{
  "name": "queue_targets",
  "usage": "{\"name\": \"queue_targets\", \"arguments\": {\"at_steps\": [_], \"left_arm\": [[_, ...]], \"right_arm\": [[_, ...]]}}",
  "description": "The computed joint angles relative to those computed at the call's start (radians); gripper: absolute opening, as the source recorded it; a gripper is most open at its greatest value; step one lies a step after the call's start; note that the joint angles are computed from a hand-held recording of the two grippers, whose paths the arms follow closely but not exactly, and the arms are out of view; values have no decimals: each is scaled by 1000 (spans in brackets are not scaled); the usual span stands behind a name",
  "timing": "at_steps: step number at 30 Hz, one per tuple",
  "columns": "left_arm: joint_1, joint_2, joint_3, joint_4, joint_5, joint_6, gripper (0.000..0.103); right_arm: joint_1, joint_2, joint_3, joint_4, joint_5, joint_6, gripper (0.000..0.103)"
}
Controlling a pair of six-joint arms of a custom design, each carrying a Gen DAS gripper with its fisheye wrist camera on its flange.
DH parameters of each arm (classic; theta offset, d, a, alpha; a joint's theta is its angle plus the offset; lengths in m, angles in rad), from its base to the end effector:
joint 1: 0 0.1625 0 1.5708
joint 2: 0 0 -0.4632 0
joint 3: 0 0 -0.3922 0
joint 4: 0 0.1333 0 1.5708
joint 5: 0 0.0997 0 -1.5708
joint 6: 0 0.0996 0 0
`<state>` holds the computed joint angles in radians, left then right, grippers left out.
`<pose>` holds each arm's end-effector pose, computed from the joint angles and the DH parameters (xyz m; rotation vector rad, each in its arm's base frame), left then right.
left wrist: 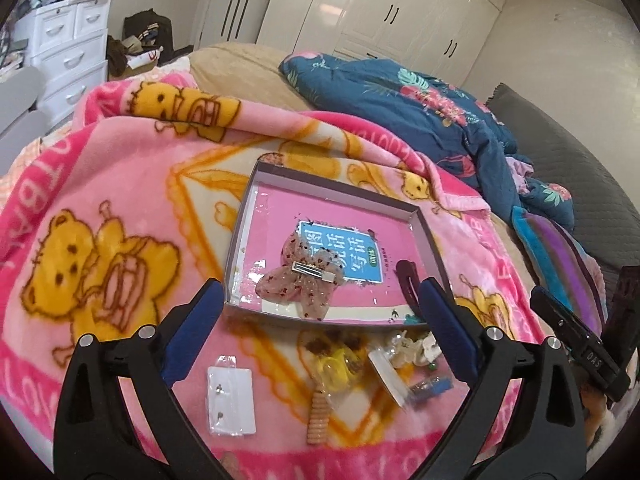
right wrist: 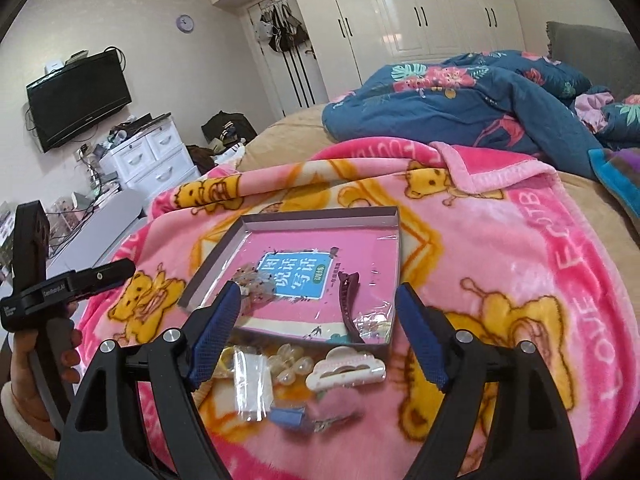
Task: Organize jewelry
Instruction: 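Withdraw both open tools from the grey box toward the remaining items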
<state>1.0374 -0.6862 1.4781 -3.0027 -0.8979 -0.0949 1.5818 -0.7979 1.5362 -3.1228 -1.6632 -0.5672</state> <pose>-0.2184 -0.7541 0.1739 0.2605 2.4994 -1.0565 0.1324 -0.7526 0.2345 0.7013 -2.5422 1.0590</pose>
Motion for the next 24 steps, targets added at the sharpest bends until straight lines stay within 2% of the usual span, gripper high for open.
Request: {"name": "queue_targets", "arguments": {"at_steps": [18, 24], "left_arm": [[-46, -55, 118, -65, 37, 1, 93], [-37, -69, 170, -60, 51, -42, 94]], "right_arm": [[19, -68, 131, -19, 31, -61, 78], [15, -74, 178, -12, 18, -83, 78]]}}
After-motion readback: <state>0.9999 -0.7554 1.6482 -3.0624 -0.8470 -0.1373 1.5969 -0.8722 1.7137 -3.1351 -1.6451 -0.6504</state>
